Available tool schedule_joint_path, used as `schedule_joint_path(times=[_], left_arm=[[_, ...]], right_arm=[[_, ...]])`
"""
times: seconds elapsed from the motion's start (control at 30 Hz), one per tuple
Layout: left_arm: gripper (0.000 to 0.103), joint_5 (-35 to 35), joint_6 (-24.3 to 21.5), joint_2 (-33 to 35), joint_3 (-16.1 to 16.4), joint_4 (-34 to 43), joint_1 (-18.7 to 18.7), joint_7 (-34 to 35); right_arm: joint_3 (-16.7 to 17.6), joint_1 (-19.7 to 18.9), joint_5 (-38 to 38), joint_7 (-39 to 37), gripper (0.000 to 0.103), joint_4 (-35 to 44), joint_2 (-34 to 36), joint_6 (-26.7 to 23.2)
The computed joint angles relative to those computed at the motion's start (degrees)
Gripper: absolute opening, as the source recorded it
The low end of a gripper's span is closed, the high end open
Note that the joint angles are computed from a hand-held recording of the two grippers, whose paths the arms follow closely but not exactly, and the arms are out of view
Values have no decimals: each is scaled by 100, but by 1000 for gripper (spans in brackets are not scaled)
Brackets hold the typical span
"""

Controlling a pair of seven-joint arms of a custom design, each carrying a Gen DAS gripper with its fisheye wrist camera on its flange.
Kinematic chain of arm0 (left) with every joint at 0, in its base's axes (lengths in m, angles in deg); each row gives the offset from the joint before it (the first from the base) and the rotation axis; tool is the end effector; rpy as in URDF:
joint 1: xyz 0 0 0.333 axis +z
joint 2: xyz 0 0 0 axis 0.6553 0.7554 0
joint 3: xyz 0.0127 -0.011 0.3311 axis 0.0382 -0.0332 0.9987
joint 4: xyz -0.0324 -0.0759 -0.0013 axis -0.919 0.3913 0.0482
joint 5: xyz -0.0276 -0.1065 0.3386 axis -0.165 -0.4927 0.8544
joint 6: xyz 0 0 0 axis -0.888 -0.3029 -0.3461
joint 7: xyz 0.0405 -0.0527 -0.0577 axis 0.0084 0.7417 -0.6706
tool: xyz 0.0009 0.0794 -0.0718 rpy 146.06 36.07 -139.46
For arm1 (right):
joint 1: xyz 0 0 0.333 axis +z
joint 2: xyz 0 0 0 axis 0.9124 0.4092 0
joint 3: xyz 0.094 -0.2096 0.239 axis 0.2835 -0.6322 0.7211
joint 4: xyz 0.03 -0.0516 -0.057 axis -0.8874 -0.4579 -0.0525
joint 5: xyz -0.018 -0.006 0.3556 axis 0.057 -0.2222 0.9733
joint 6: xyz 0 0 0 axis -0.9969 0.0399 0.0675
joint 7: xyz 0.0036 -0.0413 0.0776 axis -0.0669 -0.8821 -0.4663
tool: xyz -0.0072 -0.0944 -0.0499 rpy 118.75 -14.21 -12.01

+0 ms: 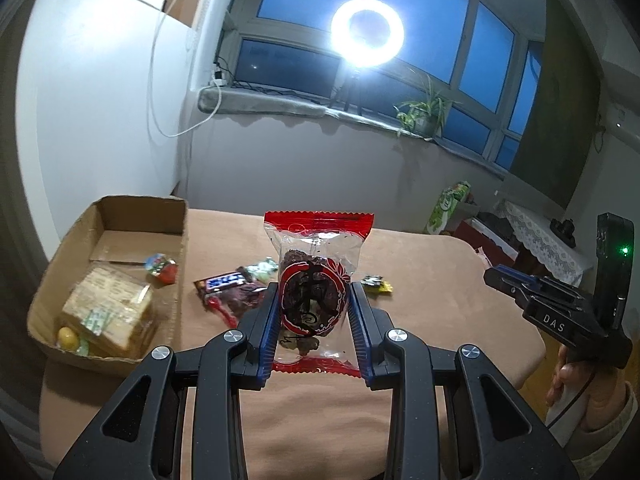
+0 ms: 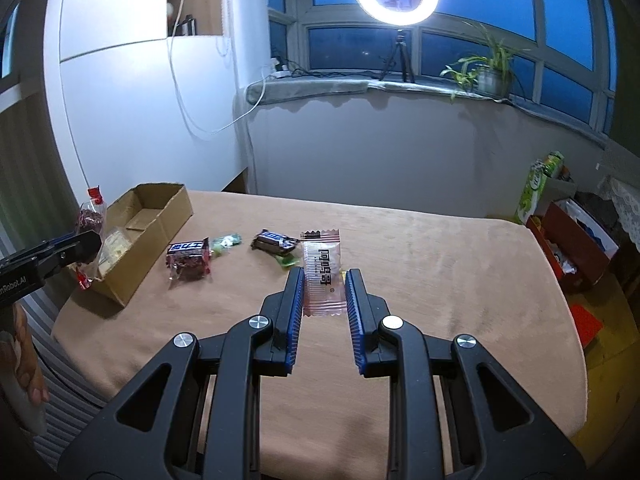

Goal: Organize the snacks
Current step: 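Carry the red candy bag and pink packet over the cardboard box with both tools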

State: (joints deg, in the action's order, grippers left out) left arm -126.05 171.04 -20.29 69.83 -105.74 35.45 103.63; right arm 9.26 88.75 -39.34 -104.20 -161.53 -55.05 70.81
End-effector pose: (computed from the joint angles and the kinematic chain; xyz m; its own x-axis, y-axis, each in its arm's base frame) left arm 0.4441 -0.0373 0.5194 -0.5195 -0.8205 0.2385 -0.5499 0.1074 -0.8283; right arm 0.3771 0.3008 0.5080 -0.1140 -0.9932 -0.0240 -0.5496 0.0832 -0.8313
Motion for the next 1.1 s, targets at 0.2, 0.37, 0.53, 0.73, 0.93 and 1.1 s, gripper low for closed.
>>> schedule_joint_path(times=[0.2, 0.37, 0.53, 0.73, 0.93, 1.1], left_arm=[[31, -102, -72, 224, 179, 140, 226, 146], [31, -107, -57, 489, 276, 332, 523, 147], [31, -111, 82, 788, 341, 547, 839, 110], [31, -54, 173, 1084, 357, 786, 1155, 13], [31, -25, 159, 1207, 283, 917, 1265, 15], [31, 15, 143, 1308, 236, 981, 1289, 31]], right_arm=[[-13, 198, 62, -430, 22, 762, 718, -49], [-188, 509, 168, -982, 22, 1649, 1528, 86], [-417, 867, 472, -1730, 22, 2654, 2393, 353], [-560, 1231, 1050, -2853, 22, 3966, 3429, 645], [-807, 1539, 1516, -3468, 22, 4587, 3891, 706], [-1019, 1703, 1973, -3943, 22, 4949, 4176, 725]])
